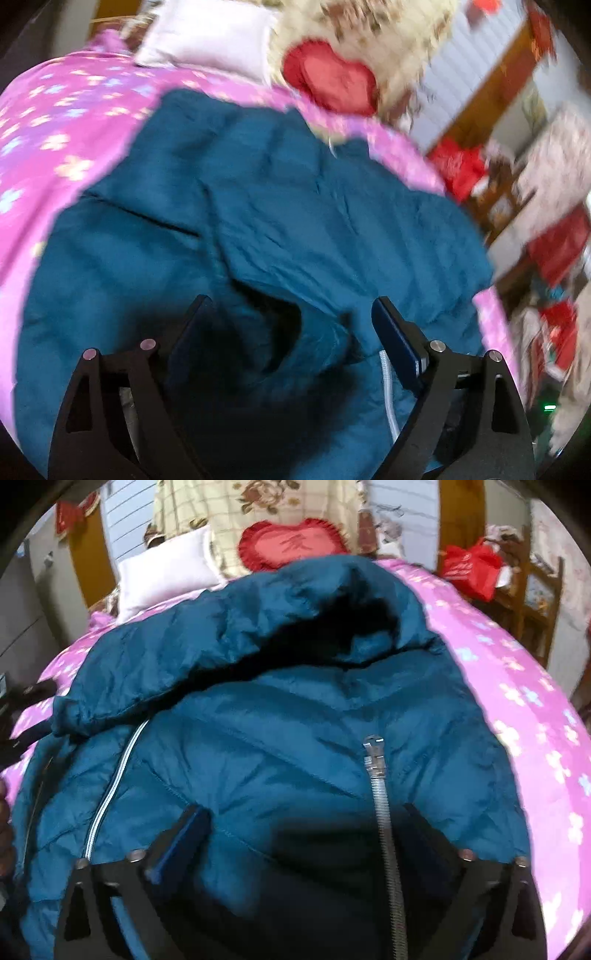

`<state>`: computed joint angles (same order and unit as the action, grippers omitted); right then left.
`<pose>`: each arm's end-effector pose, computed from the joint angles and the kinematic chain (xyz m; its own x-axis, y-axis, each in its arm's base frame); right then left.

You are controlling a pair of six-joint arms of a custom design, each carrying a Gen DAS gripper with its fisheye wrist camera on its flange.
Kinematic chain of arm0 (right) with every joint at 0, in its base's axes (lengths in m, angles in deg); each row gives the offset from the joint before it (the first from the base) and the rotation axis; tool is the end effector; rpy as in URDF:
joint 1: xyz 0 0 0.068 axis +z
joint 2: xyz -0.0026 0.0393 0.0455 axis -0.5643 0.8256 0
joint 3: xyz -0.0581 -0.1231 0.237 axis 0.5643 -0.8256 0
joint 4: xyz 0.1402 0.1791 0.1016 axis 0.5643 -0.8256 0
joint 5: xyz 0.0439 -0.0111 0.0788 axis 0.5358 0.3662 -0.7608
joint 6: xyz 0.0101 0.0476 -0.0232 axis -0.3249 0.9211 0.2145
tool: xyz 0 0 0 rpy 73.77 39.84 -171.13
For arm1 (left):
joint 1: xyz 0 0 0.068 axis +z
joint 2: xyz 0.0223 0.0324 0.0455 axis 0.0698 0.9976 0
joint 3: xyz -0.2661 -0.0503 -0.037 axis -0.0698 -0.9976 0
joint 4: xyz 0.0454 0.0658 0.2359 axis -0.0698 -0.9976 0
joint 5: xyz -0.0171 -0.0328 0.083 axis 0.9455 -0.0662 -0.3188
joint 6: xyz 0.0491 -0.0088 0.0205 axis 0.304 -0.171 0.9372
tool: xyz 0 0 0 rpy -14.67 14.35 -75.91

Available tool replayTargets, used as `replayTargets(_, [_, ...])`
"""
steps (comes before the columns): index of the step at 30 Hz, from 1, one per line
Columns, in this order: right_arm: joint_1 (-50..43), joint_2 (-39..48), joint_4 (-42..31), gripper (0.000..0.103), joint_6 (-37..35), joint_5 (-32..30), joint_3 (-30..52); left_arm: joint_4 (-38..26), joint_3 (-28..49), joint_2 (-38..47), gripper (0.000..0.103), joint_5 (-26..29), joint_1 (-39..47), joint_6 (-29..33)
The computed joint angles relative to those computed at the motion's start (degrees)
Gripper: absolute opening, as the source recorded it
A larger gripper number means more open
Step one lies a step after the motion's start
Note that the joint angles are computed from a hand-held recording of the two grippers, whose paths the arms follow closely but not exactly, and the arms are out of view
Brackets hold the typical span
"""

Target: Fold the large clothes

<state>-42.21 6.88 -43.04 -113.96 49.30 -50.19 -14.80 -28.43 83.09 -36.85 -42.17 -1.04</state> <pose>0.1891 -0.0131 0.1437 -0.7432 -0.3111 -0.5923 -0.4260 0.9027 0.0604 0.1623 -0.1447 0.1585 -0.6158 -0.5512 -0.5630 -0.3762 0.8335 -0.4046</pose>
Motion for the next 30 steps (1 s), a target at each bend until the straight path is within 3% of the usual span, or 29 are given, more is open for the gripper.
replayTargets(2, [1.1,-0.5,0.5,0.103,0.4,1.4,-0.4,-1.2,2.6,5.4,0.085,-0.5,0.7,-0.8])
replayTargets(3, [1.1,-0.5,0.6,0.103,0.2,1.6,-0.4,-1.7,2.9,5.3,0.074,-2.4,-0.1,-1.4])
replayTargets(4, [0.9,0.1,0.7,0.103,0.0,1.4,-0.1,-2.8,3.3,4.8,0.028,-4.1,-1.0,-1.8])
replayTargets(5, [0.9,0.2,0.5,0.103,0.0,1.3,0.0,-5.5,4.6,4.6,0.011,-5.0,-1.6,-2.5])
replayTargets(7, [0.9,0.8,0.4,0.103,-0.2,1.0,0.3,-8.7,5.3,1.7,0.006,-7.6,-3.5,-3.9])
replayTargets(11, [0.9,1.0,0.5,0.103,-0.3,1.1,0.4,-16.6,7.0,-8.3,0.006,-13.8,-5.6,-1.6])
replayTargets(14, [0.3,1.1,0.3,0.103,-1.0,0.9,0.4,-22.0,8.0,-15.3,0.006,-15.4,0.1,5.2])
replayTargets(16, [0.5,1.2,0.3,0.103,-1.0,1.0,0.5,-21.8,6.6,-17.9,0.006,-12.1,7.3,10.6])
replayTargets(19, [0.9,0.9,0.2,0.103,-0.5,1.2,0.3,-15.8,3.0,-16.4,0.007,0.8,22.2,21.7])
replayTargets(20, [1.2,0.9,0.2,0.103,-0.2,1.4,0.4,-13.2,1.8,-13.4,0.011,6.5,26.3,24.0])
replayTargets(21, [1.6,0.9,0.1,0.103,0.1,1.6,0.6,-12.9,2.0,-11.4,0.014,8.4,27.6,24.6])
replayTargets(23, [1.6,1.0,0.1,0.103,0.1,1.6,0.7,-11.1,0.3,-10.2,0.033,9.3,27.2,23.2])
replayTargets(25, [2.0,0.9,0.1,0.103,0.5,1.7,0.8,-11.6,-1.6,-13.7,0.042,6.2,24.4,20.2])
replayTargets(27, [2.0,0.9,0.0,0.103,0.5,1.6,0.8,-15.0,-1.1,-17.2,0.044,-1.7,19.5,15.5])
replayTargets(30, [1.1,0.2,-0.9,0.103,0.4,0.6,1.0,-18.7,2.7,-19.0,0.065,-13.4,12.0,10.9])
